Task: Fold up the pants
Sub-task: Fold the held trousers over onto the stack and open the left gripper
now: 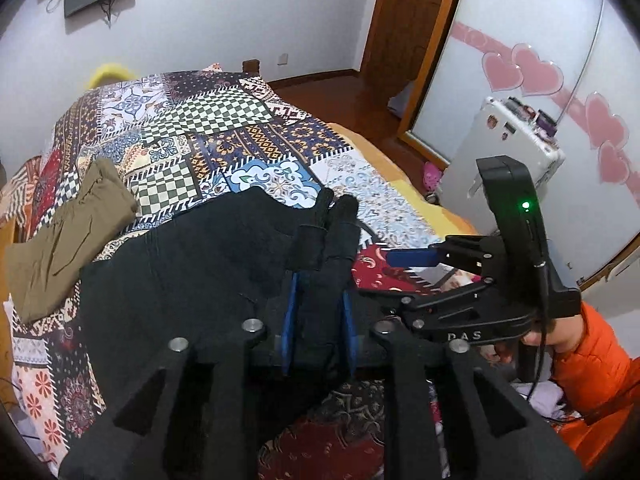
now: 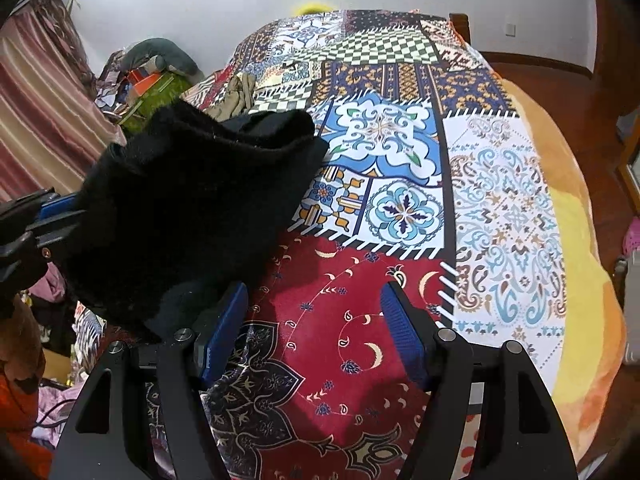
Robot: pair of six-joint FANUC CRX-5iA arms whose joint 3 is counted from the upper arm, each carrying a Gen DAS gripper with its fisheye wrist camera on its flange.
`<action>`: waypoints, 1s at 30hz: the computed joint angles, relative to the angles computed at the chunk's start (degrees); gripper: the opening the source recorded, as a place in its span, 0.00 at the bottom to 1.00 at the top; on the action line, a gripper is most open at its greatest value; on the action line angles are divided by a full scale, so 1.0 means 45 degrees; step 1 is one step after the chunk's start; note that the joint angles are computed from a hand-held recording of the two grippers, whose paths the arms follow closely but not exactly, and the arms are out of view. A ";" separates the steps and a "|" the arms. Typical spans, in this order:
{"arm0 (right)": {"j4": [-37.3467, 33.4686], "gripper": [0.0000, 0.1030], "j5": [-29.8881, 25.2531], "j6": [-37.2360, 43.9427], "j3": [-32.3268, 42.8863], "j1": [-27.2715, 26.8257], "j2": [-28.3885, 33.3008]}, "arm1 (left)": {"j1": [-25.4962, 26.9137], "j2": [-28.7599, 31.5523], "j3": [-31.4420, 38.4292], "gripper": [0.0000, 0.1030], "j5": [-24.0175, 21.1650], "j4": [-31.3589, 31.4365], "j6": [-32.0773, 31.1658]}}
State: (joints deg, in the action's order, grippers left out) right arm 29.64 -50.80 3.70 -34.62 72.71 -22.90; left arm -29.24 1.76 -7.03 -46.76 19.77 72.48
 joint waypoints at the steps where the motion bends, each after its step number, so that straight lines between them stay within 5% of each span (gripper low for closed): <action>1: 0.0087 0.64 -0.0088 -0.0039 0.0002 0.0034 -0.0025 | 0.0055 -0.0128 -0.0168 0.35 0.0085 0.0316 -0.0190; 6: 0.0576 0.64 -0.0738 -0.0254 -0.0001 0.0357 -0.0218 | 0.0201 -0.1180 -0.0609 0.52 0.1188 -0.0301 0.0377; 12: 0.0758 0.64 -0.1298 -0.0111 0.0139 0.0789 -0.0302 | 0.0879 -0.1209 0.0207 0.61 0.0964 -0.3032 0.2397; 18: 0.0550 0.64 -0.1459 0.0042 0.0173 0.1101 -0.0340 | 0.1904 0.0254 0.1739 0.62 -0.0453 -0.5749 0.4061; 30: -0.0981 0.64 -0.0753 0.1266 0.0729 0.0540 0.0382 | 0.2913 0.3783 0.4345 0.66 -0.2036 -0.6897 0.3928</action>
